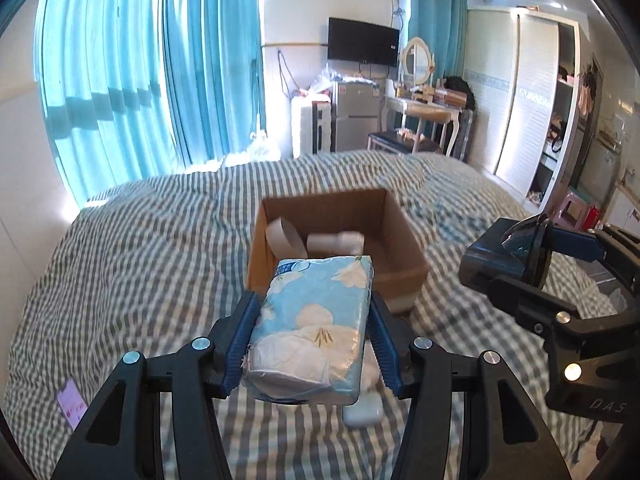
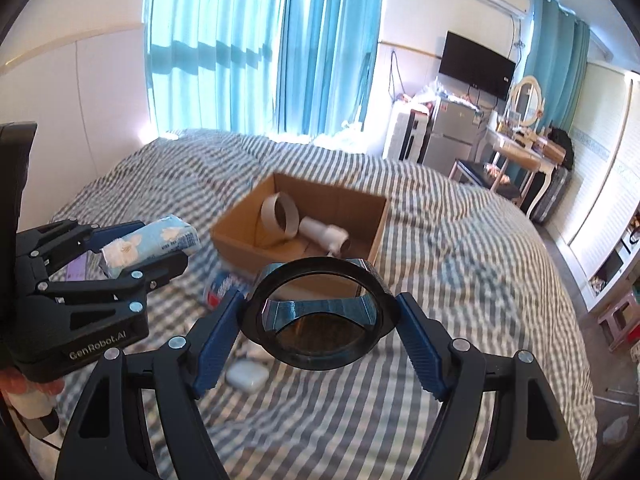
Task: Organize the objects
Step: 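Carry the tissue pack and black case over the box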
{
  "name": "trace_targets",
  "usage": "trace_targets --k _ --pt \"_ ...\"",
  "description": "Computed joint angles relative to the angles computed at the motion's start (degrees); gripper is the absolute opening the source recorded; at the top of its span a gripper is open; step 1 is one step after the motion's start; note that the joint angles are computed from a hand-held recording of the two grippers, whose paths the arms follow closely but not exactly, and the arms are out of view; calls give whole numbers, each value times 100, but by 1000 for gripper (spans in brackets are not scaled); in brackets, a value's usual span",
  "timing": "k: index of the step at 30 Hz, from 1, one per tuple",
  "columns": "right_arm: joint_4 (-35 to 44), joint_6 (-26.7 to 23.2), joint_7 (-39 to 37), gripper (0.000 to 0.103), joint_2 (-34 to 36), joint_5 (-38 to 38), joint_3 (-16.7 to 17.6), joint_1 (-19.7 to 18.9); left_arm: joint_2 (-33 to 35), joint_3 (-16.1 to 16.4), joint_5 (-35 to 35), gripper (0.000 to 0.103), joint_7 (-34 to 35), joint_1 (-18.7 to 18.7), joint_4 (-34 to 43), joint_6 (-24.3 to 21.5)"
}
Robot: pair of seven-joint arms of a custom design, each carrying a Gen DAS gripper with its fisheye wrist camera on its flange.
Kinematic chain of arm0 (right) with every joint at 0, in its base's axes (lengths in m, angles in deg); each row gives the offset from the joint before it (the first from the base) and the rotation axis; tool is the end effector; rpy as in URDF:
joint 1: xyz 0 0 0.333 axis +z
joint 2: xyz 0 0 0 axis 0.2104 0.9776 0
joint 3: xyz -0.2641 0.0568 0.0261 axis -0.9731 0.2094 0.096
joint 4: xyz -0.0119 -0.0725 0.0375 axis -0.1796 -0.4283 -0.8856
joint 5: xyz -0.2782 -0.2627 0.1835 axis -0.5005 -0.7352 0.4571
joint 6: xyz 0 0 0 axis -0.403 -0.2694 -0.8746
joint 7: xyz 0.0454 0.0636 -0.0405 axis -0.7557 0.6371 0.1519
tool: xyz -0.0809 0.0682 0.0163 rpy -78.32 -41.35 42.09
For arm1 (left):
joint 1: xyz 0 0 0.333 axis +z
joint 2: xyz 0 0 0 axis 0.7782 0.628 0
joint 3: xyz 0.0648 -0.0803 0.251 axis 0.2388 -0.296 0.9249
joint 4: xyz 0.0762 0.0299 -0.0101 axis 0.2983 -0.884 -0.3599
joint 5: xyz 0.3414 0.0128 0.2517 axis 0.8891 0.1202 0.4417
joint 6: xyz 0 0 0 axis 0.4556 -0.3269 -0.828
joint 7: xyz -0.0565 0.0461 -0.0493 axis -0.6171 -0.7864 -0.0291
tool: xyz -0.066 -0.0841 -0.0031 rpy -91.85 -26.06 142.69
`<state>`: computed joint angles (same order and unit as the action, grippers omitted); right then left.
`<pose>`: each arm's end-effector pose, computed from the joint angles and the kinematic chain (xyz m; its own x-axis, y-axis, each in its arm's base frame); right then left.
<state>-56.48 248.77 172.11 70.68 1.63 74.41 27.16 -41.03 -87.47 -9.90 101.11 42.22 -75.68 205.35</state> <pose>0.5047 0.2726 0.5400 0.3908 -0.9134 0.1140 -0.5574 -0.3333 -0.7604 0.4829 -0.2598 0.5148 -0.0578 -0.9983 -0.0021 -0.6269 0.0379 -0.7782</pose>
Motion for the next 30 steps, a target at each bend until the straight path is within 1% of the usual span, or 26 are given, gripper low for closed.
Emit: trace_targets --k 5,8,12,16,19,21,26,30 --pt "789 -90 -31 76 592 -165 -57 22 500 -6 301 55 -12 150 719 -88" --pt "1362 -181 -85 76 1050 -185 -185 141 881 65 468 55 -8 170 1198 -129" --pt "2275 -392 -193 76 1761 -117 -424 356 1553 216 528 55 150 86 1978 -393" --pt "3170 -646 -395 76 2477 47 -679 564 2235 417 370 55 443 -46 2696 -523" --pt "4003 -928 -499 76 3147 146 -861 695 2730 559 284 55 609 -146 3153 -617" --pt "4510 -1129 -636 76 3561 314 -944 725 3092 632 145 55 798 -205 3481 -772" --pt "5690 -1712 -932 76 4598 728 -1086 758 3832 776 -240 55 1170 -291 3985 -938" --pt "6225 -1918 -967 76 5191 790 -1248 837 4266 916 -313 55 1262 -390 4258 -965"
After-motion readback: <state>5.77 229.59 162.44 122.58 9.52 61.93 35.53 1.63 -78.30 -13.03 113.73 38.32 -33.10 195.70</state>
